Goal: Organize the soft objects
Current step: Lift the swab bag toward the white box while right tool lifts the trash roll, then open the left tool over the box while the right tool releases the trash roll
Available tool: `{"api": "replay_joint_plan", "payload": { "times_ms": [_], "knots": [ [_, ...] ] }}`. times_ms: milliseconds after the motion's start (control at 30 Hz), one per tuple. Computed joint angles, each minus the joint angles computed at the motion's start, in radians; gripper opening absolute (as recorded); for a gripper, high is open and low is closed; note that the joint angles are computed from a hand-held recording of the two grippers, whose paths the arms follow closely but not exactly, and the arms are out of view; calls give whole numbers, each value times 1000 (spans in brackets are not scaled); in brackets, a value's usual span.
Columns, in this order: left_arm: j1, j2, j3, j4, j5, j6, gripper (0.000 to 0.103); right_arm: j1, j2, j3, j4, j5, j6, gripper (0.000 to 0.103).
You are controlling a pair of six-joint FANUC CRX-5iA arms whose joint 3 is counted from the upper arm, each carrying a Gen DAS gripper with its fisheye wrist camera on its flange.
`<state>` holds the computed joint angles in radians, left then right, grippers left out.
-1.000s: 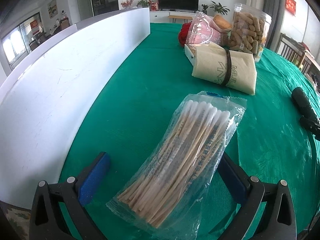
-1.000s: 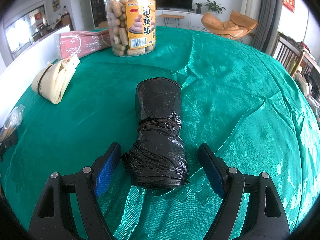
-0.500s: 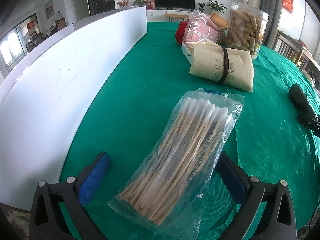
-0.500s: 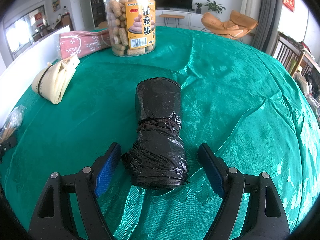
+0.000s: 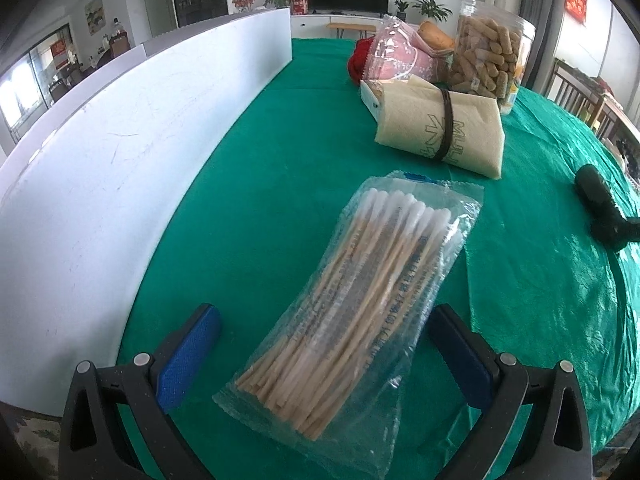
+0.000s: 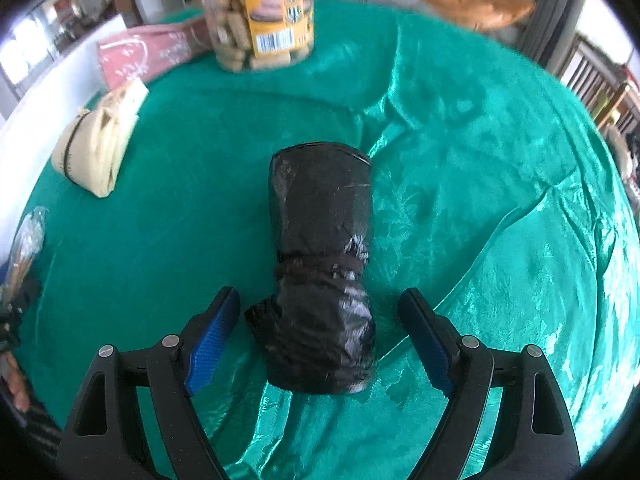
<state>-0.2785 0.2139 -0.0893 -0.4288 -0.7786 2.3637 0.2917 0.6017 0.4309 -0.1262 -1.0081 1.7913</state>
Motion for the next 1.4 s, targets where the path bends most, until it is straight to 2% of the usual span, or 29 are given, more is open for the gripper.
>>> {"api": "replay_joint_plan", "payload": {
  "times_ms": [33,67,100,167,267,367,500,567,667,767,867,933,967,1000,1067,1200,1300,1367,1400],
  "knots": [
    [-4,-4,-3,-5,6,0,99,-1,4,9,1,-8,-4,63],
    [-17,-10,-3,-33,6,18,81,7,-1,-5,33,9,-18,46],
    [-21,-19,-9,-41,17,22,55,5,-1,5,29,-5,-8,40],
    [-28,-31,-16,-50,18,31,43,-12,-4,25,-25,-36,2,39],
    [2,-91,-92,26,109,25,39,-17,-58,-19,-80,-17,44,39],
    [26,-193,-187,77,206,69,39,-11,-116,-47,-165,-12,118,39],
    [53,-331,-240,55,251,163,39,39,-162,-16,-270,-19,195,39],
    [69,-387,-235,15,226,195,39,69,-161,27,-318,-44,221,39],
    [145,-461,-221,-4,167,179,39,150,-142,126,-397,-97,246,39],
    [226,-493,-191,-53,75,173,39,218,-109,206,-453,-137,244,39],
    [325,-506,-181,-50,17,126,41,303,-72,269,-472,-146,233,40],
    [372,-495,-169,-51,-34,110,48,348,-27,326,-491,-175,217,44],
    [398,-487,-166,-39,-56,94,62,364,3,365,-498,-205,197,49],
    [429,-480,-169,-20,-68,74,79,376,34,406,-501,-240,169,66],
    [455,-477,-181,-16,-79,69,89,392,67,443,-500,-265,120,68],
    [426,-533,-246,-54,-77,143,89,380,-13,302,-488,-152,190,68],
    [337,-537,-254,-89,-77,212,89,340,-126,88,-440,26,315,71],
    [262,-513,-240,-92,-48,219,89,309,-154,1,-403,124,360,71],
    [234,-493,-224,-86,-34,211,89,284,-188,-84,-371,205,388,71]
  ]
}}
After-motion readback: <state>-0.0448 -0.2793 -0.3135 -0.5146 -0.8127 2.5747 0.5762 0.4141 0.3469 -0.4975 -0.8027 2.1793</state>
